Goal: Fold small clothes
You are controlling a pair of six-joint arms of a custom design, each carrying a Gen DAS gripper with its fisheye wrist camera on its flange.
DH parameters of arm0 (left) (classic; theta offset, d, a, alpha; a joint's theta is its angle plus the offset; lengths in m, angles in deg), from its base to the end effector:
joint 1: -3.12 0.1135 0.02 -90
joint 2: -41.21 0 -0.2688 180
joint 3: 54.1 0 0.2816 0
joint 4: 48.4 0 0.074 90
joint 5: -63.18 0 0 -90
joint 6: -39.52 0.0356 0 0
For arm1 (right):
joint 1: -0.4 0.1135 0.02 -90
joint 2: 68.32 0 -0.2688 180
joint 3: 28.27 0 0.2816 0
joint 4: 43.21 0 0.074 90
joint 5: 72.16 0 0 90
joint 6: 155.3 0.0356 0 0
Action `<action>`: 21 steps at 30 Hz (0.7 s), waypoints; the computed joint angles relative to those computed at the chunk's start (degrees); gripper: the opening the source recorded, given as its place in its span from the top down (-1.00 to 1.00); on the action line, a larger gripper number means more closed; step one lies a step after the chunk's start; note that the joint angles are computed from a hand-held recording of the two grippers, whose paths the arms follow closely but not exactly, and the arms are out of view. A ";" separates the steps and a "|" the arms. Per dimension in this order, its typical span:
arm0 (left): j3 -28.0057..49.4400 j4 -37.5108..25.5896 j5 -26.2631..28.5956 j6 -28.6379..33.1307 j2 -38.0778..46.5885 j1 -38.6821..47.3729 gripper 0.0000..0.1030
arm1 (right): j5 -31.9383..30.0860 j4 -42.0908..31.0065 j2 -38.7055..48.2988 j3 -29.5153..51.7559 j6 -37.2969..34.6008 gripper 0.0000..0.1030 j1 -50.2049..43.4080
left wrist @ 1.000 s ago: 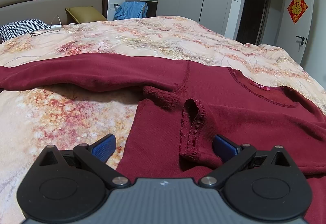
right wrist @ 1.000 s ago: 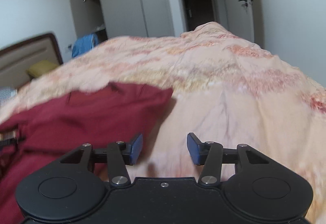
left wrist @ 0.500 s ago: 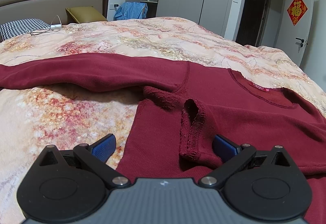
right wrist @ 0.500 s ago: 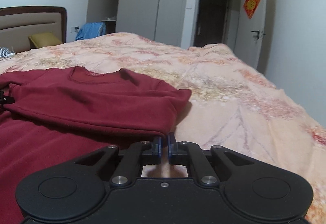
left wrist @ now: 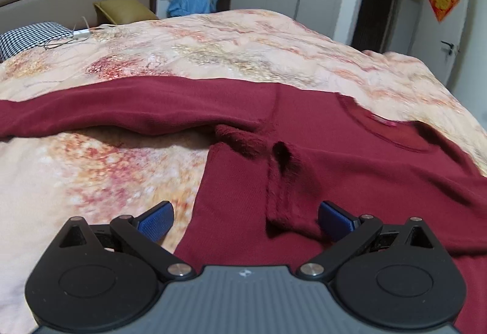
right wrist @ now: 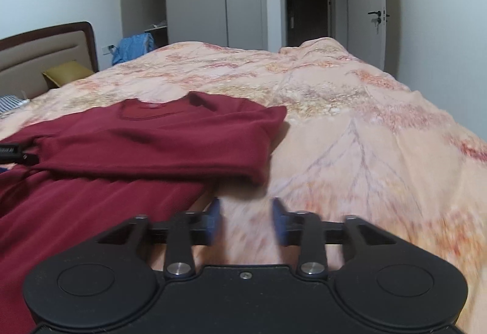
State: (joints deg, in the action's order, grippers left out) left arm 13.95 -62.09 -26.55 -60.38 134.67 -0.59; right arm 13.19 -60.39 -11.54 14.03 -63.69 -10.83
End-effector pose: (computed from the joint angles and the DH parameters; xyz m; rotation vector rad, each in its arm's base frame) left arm 0.3748 -0.0245 0.1919 -0.1193 2.2534 -0.1325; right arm 0.2346 -0.0436 0.2105 0.1894 2.1129 -0.0135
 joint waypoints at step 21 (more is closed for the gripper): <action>-16.00 -22.99 31.94 24.63 -25.23 35.49 -1.00 | 52.99 -49.87 -31.12 -5.44 68.77 -0.72 72.68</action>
State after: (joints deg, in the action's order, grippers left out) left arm -2.05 -85.08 5.39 -35.75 109.44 34.90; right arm 66.19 -110.26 -42.66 8.59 5.08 61.85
